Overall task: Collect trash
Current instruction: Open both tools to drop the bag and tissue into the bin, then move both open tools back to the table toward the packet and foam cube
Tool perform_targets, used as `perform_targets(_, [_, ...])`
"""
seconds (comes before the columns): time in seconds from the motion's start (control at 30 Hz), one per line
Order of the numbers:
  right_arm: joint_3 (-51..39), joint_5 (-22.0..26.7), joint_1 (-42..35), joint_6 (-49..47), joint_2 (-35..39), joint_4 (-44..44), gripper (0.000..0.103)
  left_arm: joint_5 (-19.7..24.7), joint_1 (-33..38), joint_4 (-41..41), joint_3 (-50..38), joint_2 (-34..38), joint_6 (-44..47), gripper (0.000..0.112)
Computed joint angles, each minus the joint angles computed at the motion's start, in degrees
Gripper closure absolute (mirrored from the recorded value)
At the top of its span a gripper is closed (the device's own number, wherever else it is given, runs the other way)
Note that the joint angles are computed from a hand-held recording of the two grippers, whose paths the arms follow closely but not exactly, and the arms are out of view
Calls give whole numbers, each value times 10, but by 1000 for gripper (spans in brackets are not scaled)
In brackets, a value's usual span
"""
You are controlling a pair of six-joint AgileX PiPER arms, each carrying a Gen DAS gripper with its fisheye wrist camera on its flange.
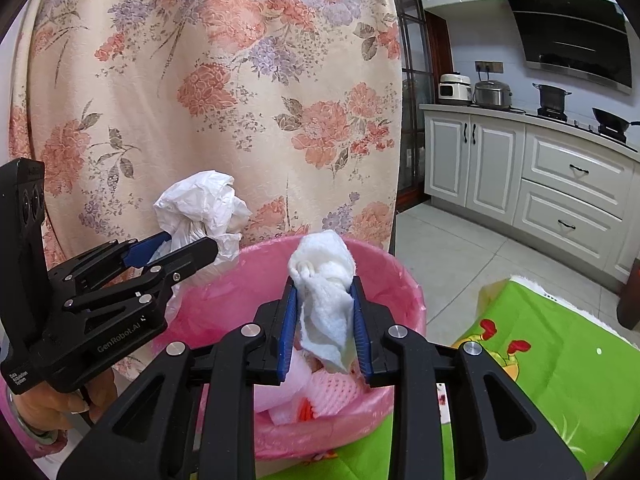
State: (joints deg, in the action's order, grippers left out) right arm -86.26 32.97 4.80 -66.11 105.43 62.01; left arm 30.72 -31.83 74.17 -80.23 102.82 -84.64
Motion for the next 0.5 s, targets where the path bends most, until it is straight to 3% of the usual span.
perform_targets(0.13, [-24, 9, -1, 11, 18, -5, 73, -13, 16, -22, -11, 9, 20, 68])
perform_targets(0.17, [-27, 10, -1, 12, 21, -6, 71, -12, 17, -20, -12, 11, 19, 61])
perform_targets(0.27, [-27, 0, 1, 10, 23, -12, 51, 2, 16, 10, -5, 10, -16, 42])
perform_targets(0.5, [3, 0, -16, -16, 5, 20, 51, 39, 6, 22, 6, -4, -34, 32])
